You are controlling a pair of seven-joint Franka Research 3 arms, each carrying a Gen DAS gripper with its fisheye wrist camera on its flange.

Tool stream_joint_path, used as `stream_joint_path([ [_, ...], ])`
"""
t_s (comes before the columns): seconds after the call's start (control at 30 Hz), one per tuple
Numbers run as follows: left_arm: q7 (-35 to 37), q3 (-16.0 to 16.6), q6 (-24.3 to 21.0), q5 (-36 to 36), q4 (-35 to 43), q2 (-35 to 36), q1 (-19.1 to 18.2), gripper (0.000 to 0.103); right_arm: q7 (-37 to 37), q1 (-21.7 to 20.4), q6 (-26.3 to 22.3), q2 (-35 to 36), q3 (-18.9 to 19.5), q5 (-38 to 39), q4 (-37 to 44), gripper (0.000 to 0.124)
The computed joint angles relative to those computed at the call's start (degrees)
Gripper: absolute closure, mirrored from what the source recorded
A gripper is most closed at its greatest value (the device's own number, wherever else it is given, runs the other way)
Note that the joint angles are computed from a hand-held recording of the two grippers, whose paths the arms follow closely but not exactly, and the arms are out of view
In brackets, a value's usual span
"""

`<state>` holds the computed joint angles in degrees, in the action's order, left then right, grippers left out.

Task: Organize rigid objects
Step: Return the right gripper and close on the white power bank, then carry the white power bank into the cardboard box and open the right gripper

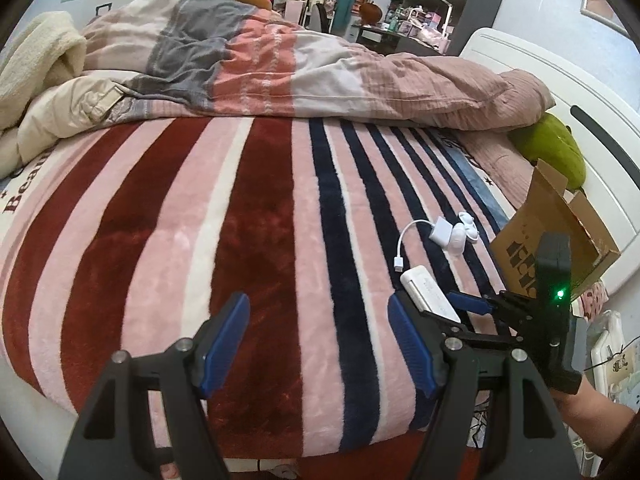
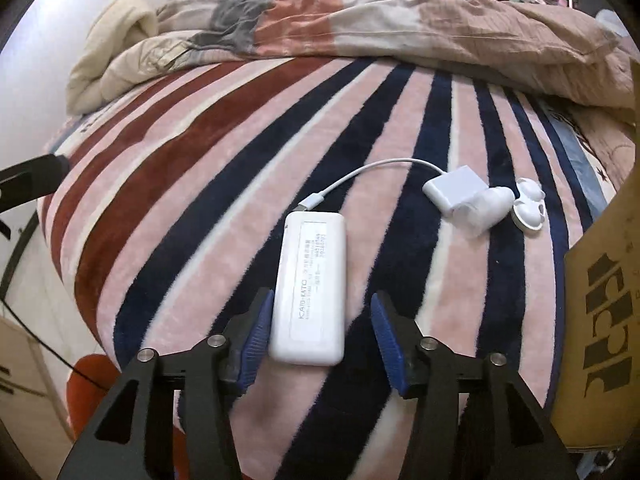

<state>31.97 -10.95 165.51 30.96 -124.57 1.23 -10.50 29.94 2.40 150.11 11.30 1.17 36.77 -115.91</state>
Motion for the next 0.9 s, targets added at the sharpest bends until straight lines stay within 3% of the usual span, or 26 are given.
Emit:
stream_joint_path([
  [0.1,1.6,-0.3,0.1,-0.8,0.4,-0.1,-0.3,0.034,1.4,0.1,-0.6,1.9,0.5,1.6,2.0,0.078],
  [0.2,4.8,-0.5,0.8,-3.6,0.6,0.0,-0.4,0.034,1.4,0.4,2.6,1.6,0.9,1.9,0.9,0.093],
  [0.27,9.2,-0.8,2.1,-8.3,0.8,0.3,-0.4,0.034,-0.7,0.2,3.1,0.7,1.3,2.0,0.2,0.093],
  [0.43,24.2,-2.5,1.9,-20.9,5.6,2.1,-0.5,0.035,-13.7,-2.1,-4.1,-4.3,1.7,13.4,0.3,0.093],
  [0.5,36.3,-4.9,1.6,-32.0,9.6,3.8,0.2,0.035,-17.3,-2.3,-9.5,-6.4,0.5,17.0,1.4,0.093],
  [0.6,46.4,-7.3,0.4,-40.5,15.8,6.8,0.6,0.035,-22.0,-2.9,-18.1,-8.9,-1.8,21.0,3.6,0.093],
  [0.67,50.4,-8.4,-1.0,-42.3,20.9,9.5,0.2,0.037,-23.0,-3.2,-22.0,-9.8,-3.3,23.1,4.7,0.093],
  [0.77,51.4,-8.7,-4.4,-41.6,29.6,14.6,-1.5,0.054,-22.3,-4.9,-28.4,-9.6,-5.6,26.6,7.3,0.093],
  [0.8,49.9,-7.9,-5.9,-39.2,33.0,16.6,-3.0,0.065,-22.3,-5.4,-28.6,-9.6,-6.0,27.2,7.7,0.093],
  [0.9,51.0,-9.0,-9.2,-37.4,42.2,22.6,-4.4,0.071,-21.8,-7.2,-29.0,-8.4,-7.2,28.8,9.8,0.093],
])
